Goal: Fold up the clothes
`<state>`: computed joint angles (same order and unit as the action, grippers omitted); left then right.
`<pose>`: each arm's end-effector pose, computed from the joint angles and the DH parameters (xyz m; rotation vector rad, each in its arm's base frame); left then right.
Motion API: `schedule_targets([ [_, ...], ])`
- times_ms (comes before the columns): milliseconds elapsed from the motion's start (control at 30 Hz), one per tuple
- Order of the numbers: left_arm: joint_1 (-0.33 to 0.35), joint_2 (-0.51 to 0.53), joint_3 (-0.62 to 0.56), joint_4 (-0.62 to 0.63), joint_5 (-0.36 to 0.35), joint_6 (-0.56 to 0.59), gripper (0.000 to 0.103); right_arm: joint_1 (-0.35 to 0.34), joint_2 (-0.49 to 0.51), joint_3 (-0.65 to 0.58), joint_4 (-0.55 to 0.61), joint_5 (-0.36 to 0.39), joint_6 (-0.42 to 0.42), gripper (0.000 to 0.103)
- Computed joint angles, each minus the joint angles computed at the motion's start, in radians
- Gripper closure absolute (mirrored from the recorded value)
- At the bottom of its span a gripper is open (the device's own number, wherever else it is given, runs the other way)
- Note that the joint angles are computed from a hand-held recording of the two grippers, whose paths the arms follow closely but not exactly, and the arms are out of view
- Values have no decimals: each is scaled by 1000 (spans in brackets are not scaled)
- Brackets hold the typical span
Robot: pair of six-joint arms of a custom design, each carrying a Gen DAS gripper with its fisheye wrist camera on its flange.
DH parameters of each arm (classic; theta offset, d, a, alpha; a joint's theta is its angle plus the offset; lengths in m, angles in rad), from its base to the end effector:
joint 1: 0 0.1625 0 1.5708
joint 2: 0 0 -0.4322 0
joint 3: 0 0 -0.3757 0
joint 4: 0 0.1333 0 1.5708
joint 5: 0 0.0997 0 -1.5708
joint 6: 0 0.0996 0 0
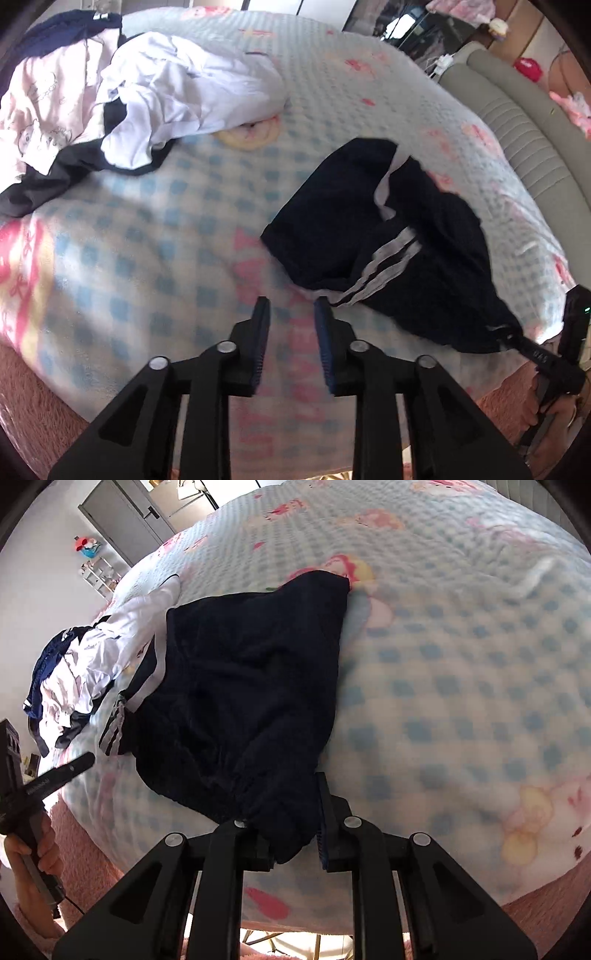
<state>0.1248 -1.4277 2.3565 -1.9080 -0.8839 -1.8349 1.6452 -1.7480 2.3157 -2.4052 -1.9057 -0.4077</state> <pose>-0.2994 -0.2356 0.1699 -0.2115 2.4560 -0.9262 0.1272 -0.3531 0.3215 0.5969 -2.6898 0.2872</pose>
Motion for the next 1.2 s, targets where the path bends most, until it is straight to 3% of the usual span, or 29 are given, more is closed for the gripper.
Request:
schedule_targets([
  [33, -5, 1, 6, -19, 10, 11, 49, 0, -6, 3, -1, 3, -5, 85],
  [100, 21, 54, -24, -81, 53, 127, 47, 16, -7, 15, -29, -12, -18, 80],
  [233, 115, 189, -102, -196, 116, 381, 47, 41, -14, 30, -48, -28, -34, 80],
  [300, 185, 264, -171, -157, 115, 451, 46, 38, -9, 29, -43, -24, -15, 79],
  [400, 270, 342, -290, 50, 58, 400, 49, 42, -2, 34, -48, -39, 5, 79],
  [500, 253, 314, -260, 6, 18, 394, 54, 39, -11, 42, -52, -46, -3, 79],
  [633, 179, 295, -239, 194, -34, 299, 54, -16, -30, 20, 5, 25, 55, 79],
  [767, 120, 200, -167, 198, -129, 191, 54, -15, -11, 23, -5, 20, 41, 79],
  [867, 84, 154, -161, 194, -104, 133, 54, -15, -2, 24, 1, 32, 32, 77],
  [933, 78, 159, -167, 158, -59, 171, 53, -8, 0, 26, -2, 33, 22, 68],
  [1033, 131, 232, -203, 136, -68, 267, 53, -3, 0, 32, -18, 21, 10, 63],
  [1100, 168, 312, -260, 247, -87, 246, 54, -9, -11, 53, -24, 0, -3, 63],
  [1200, 167, 321, -266, 295, -63, 139, 73, -32, -19, 86, -40, -29, -7, 73],
])
